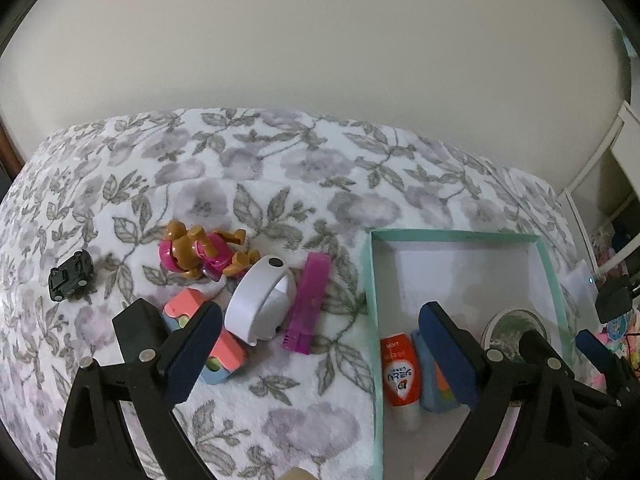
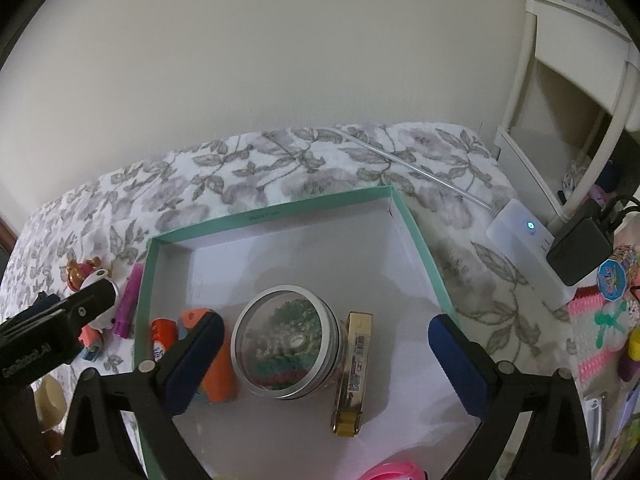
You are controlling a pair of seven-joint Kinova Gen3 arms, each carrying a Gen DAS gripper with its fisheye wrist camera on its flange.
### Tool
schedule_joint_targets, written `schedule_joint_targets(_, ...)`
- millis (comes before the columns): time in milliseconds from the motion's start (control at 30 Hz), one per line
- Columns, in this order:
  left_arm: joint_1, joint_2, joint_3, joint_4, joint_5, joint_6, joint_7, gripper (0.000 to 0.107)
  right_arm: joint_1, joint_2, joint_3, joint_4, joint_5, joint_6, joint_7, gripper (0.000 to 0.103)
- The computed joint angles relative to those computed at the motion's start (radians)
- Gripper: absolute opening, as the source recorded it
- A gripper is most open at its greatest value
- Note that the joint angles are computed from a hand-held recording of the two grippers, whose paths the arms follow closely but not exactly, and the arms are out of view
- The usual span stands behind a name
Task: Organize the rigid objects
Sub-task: 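Move both tools back toward the items on the bed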
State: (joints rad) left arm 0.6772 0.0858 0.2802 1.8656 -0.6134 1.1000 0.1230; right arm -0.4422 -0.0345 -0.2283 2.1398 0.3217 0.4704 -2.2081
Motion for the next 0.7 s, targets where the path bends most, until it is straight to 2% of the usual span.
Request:
schedule_joint_targets(200,-0.004,-0.024,0.001,0.02,-0.019,-0.009,0.033,0.099,-0.003,-0.004,0.001,-0.002,-0.027,-0.006,0.027,0.103)
schedule_joint_targets(400,-0.024,-0.08,0.024,0.053,-0.065,0.009,0.097,0.099,-0.011,-0.025,-0.013,0.009,-0.059,-0.051,0.064,0.103)
schedule_joint_targets(600,-0.065,-0.134,0.061,0.081,-0.094,0.071,0.119,0.099,-0.03,-0.041,-0.02,0.02,-0.158,-0.106,0.141,0.103)
schedule_joint_targets(700,-0.099,-0.178,0.062,0.107,-0.069,0.081,0.102,0.099,-0.035,-0.04,-0.051,0.018,-0.155,-0.12,0.115,0.103)
